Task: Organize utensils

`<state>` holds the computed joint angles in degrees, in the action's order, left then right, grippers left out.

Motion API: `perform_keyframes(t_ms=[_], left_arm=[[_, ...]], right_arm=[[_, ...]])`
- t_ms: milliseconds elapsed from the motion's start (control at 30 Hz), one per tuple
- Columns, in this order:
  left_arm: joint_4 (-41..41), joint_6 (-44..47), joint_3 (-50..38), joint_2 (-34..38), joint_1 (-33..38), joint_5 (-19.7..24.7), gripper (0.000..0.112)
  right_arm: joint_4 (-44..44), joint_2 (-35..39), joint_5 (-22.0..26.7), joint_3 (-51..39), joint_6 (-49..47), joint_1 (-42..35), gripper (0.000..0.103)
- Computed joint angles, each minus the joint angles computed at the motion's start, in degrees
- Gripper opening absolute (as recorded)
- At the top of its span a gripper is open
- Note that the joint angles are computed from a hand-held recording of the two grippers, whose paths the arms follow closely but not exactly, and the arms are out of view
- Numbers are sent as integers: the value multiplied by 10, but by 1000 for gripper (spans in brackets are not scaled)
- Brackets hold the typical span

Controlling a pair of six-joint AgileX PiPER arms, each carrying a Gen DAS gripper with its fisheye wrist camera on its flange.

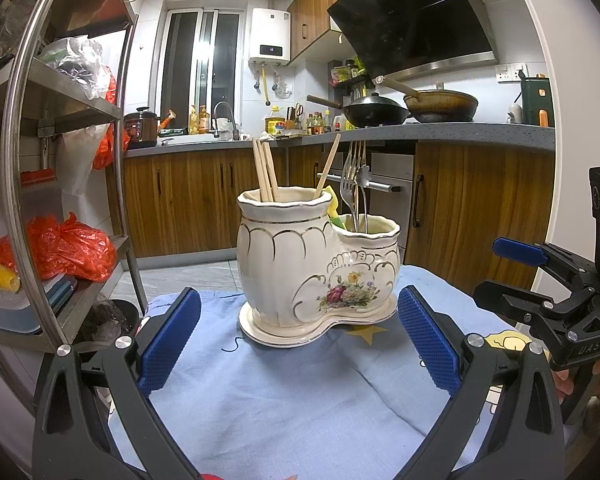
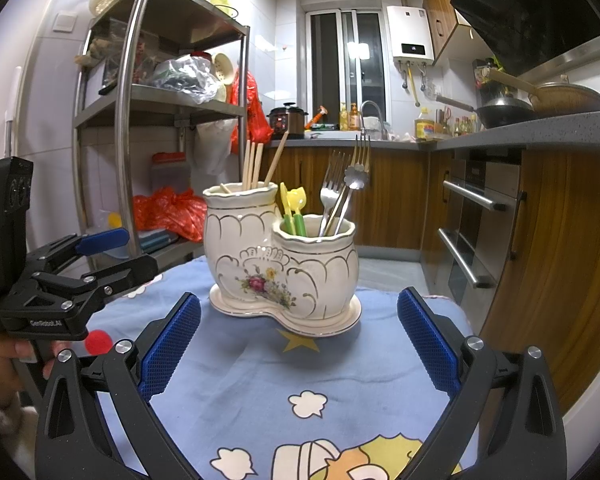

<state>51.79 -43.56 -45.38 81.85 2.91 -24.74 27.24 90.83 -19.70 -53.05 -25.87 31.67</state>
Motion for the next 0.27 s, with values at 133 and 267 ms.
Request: perform_keyframes(t_ms=[133,267], left_arm=[[7,-8,-2,-1,0,5,97],[11,-11,-2,-2,1,5,97]], right_arm=[[1,0,0,0,-1,0,98],[1,0,1,-1,-1,0,98]])
